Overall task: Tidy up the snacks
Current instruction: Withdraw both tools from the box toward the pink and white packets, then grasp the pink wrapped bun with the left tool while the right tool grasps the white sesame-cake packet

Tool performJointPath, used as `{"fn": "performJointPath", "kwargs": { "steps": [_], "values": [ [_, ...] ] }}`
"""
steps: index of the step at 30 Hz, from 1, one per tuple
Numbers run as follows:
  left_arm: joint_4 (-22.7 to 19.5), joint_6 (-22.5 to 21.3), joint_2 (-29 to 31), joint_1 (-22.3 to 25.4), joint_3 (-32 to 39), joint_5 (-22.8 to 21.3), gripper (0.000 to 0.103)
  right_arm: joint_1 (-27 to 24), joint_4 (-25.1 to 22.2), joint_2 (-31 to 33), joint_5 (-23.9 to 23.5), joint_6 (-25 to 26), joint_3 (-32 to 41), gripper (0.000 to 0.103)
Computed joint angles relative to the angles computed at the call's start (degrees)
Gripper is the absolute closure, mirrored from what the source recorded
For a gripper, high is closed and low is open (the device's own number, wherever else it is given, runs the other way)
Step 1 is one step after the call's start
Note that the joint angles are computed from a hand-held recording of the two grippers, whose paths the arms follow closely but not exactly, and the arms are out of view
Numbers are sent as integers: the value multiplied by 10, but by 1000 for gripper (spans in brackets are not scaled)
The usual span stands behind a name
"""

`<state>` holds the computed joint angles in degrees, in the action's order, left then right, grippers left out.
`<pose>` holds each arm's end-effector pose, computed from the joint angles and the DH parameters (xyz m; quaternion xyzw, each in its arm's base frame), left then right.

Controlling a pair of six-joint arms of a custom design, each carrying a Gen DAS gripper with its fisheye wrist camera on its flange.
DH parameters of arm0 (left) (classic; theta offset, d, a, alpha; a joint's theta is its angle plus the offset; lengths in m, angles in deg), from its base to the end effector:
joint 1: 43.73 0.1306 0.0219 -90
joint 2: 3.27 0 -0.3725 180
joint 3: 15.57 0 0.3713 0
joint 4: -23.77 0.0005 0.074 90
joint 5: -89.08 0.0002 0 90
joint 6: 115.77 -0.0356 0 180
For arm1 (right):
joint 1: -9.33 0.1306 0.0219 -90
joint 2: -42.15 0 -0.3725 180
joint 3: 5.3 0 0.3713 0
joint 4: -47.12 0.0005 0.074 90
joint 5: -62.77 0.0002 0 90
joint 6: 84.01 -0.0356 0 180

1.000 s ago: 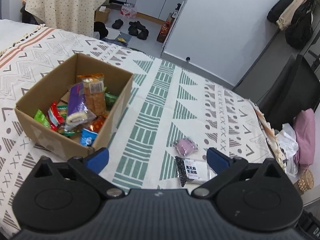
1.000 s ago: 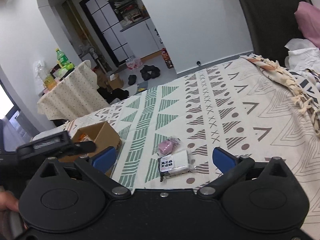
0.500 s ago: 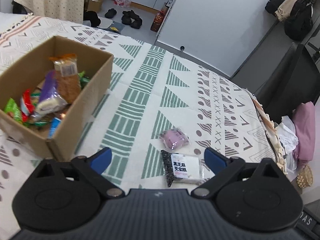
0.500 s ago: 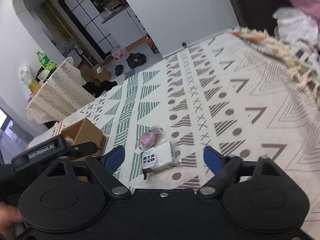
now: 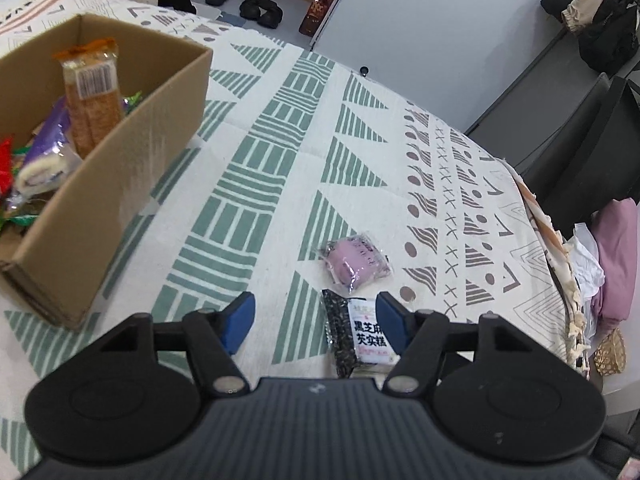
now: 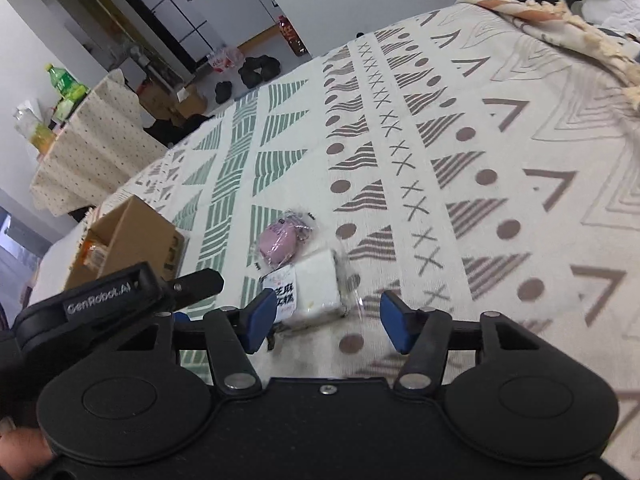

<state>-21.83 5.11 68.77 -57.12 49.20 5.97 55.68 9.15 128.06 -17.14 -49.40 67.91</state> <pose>0.3308 -0.0837 0.3507 -0.1250 0.9382 -0.1725 0.2729 0.2993 0.3040 0.3360 0.1034 0.9328 0.2078 0.2758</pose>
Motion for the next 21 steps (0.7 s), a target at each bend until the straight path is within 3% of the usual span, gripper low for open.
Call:
{"fn": "performJointPath", "kwargs": {
  "steps": [7,9,16,21],
  "values": [
    [17,-10,31,2,6,14,37,-14,-3,30,-28,7,11,55],
    [20,-16,40,2,9,17,37,-16,-7,36,-40,5,13,71],
    [30,-19,69,3,22,12,37,-23,14,25,-54,18,-1,96],
    [34,-25,92,-3,38,7,36,-29,7,11,-30,16,-8,99]
  ]
}}
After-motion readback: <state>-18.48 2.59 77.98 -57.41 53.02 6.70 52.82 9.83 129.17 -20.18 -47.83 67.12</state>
